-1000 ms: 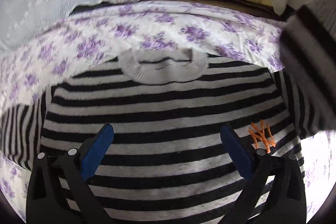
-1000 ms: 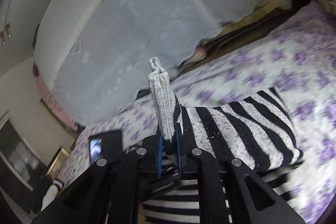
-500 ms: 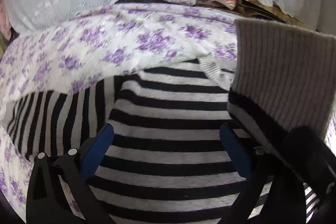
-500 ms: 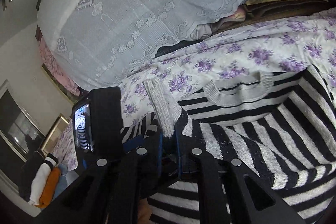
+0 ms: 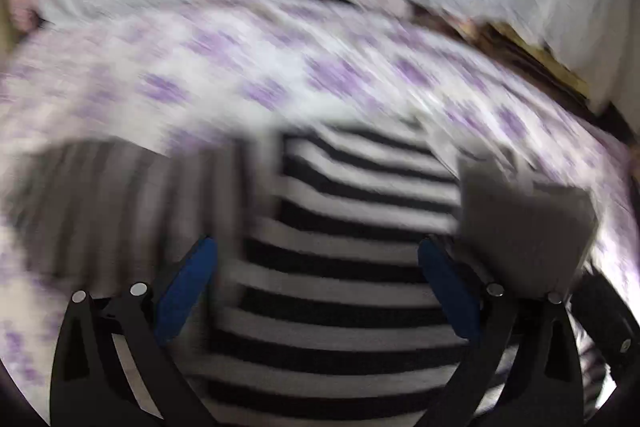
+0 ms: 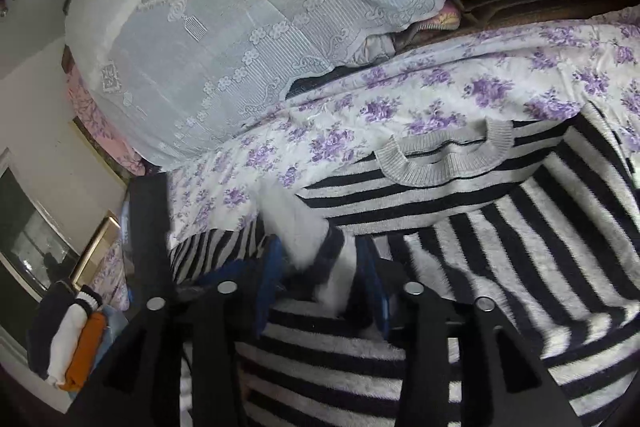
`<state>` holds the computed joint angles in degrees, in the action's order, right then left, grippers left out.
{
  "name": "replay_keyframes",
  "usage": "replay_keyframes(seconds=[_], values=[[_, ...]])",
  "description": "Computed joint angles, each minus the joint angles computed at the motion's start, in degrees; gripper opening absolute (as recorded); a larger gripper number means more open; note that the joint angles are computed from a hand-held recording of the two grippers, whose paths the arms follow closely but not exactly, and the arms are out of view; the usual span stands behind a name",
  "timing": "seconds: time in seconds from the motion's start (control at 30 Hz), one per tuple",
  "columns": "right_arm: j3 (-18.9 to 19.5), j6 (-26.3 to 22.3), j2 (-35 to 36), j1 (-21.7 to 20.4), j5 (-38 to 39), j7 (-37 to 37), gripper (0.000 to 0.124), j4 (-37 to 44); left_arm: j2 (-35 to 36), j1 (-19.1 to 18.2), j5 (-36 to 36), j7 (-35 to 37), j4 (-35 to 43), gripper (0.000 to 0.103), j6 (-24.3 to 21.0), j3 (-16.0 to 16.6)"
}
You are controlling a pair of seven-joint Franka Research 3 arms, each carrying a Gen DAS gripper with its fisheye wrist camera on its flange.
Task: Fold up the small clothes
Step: 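Fold the held sleeve across the sweater body with the right gripper, release, then grasp the other sleeve cuff with the left gripper and lift it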
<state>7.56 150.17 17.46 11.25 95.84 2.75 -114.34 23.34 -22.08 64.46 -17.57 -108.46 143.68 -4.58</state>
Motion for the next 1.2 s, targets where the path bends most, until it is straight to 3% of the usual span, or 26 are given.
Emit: replay_keyframes(seconds=[0.03, 0.1, 0.17, 0.27, 0.33, 0.4, 0.43, 0.47, 0.53, 0.6, 0.8, 0.83, 0.9, 0.97, 1.07, 1.13, 1.2], values=[[-0.2, -0.4, -0.4, -0.4, 0.4, -0.5, 0.042, -0.4, -1.5, -1.1, 1.5, -2.1, -1.0, 0.098, -2.6, 0.6], [-0.9, -0.9, -0.6, -1.4, 1.1, -0.9, 0.042, -0.7, -4.8, -1.0, 4.5, -6.8, -4.2, 0.098, -3.5, 0.8], [-1.5, 0.1, 0.5, -1.8, 0.3, 0.9, 0.042, 0.6, -8.0, 0.1, 8.4, -13.2, -7.6, 0.098, -2.1, 0.3], [-2.2, 2.4, 5.4, -2.9, -3.1, 6.6, 0.039, 6.0, -8.6, 2.4, 11.6, -16.1, -8.4, 0.098, 2.5, -1.2], [-2.4, 5.1, 9.4, -3.5, -7.4, 11.7, 0.027, 10.1, -6.4, 3.2, 11.3, -13.2, -6.2, 0.098, 5.3, -2.3], [-3.1, 9.8, 13.1, -3.3, -12.2, 17.1, 0.022, 13.5, -2.3, 2.5, 7.6, -4.5, -1.9, 0.098, 4.2, -3.6], [-4.0, 12.0, 15.1, -3.1, -15.0, 20.1, 0.006, 15.2, 0.1, 1.6, 5.0, 1.1, 0.8, 0.098, 2.0, -4.0], [-4.0, 11.0, 16.6, -4.5, -16.2, 21.7, 0.0, 16.6, 3.4, 0.2, 1.5, 8.5, 4.8, 0.098, -2.7, -4.5], [-2.1, 3.2, 18.6, -10.4, -14.7, 23.3, 0.0, 18.9, 8.1, -2.2, -3.6, 17.3, 10.5, 0.098, -10.2, -4.5], [-0.7, 3.2, 18.8, -12.5, -14.3, 22.7, 0.0, 19.2, 10.2, -2.6, -7.0, 21.2, 12.9, 0.099, -11.0, -4.1], [3.2, 15.1, 16.4, -12.3, -12.1, 16.2, 0.0, 16.3, 5.7, -4.4, -7.5, 16.1, 6.8, 0.099, -6.9, -0.5], [5.4, 17.9, 15.3, -13.1, -7.6, 9.8, 0.007, 15.6, 5.6, -4.0, -7.8, 16.1, 6.4, 0.099, -5.8, -0.6], [5.9, 17.8, 13.2, -12.6, -2.5, 1.2, 0.007, 14.2, 7.0, -3.7, -9.4, 18.4, 7.6, 0.099, -6.1, -0.8], [4.4, 15.8, 12.4, -10.7, -6.3, 3.4, 0.009, 12.8, 8.1, -5.2, -9.0, 19.3, 9.2, 0.099, -8.8, -0.3], [1.2, 14.2, 14.8, -8.5, -18.5, 15.8, 0.011, 12.5, 7.6, -6.3, -8.1, 19.2, 9.2, 0.099, -10.6, 0.0], [2.5, 11.2, 14.3, -11.6, -17.5, 17.5, 0.002, 12.1, 7.3, -6.3, -8.0, 19.3, 8.6, 0.099, -10.5, -0.3], [4.5, 14.5, 11.0, -12.8, -12.4, 10.8, 0.011, 9.0, 6.9, -6.0, -8.3, 18.9, 8.0, 0.099, -9.9, -0.4]])
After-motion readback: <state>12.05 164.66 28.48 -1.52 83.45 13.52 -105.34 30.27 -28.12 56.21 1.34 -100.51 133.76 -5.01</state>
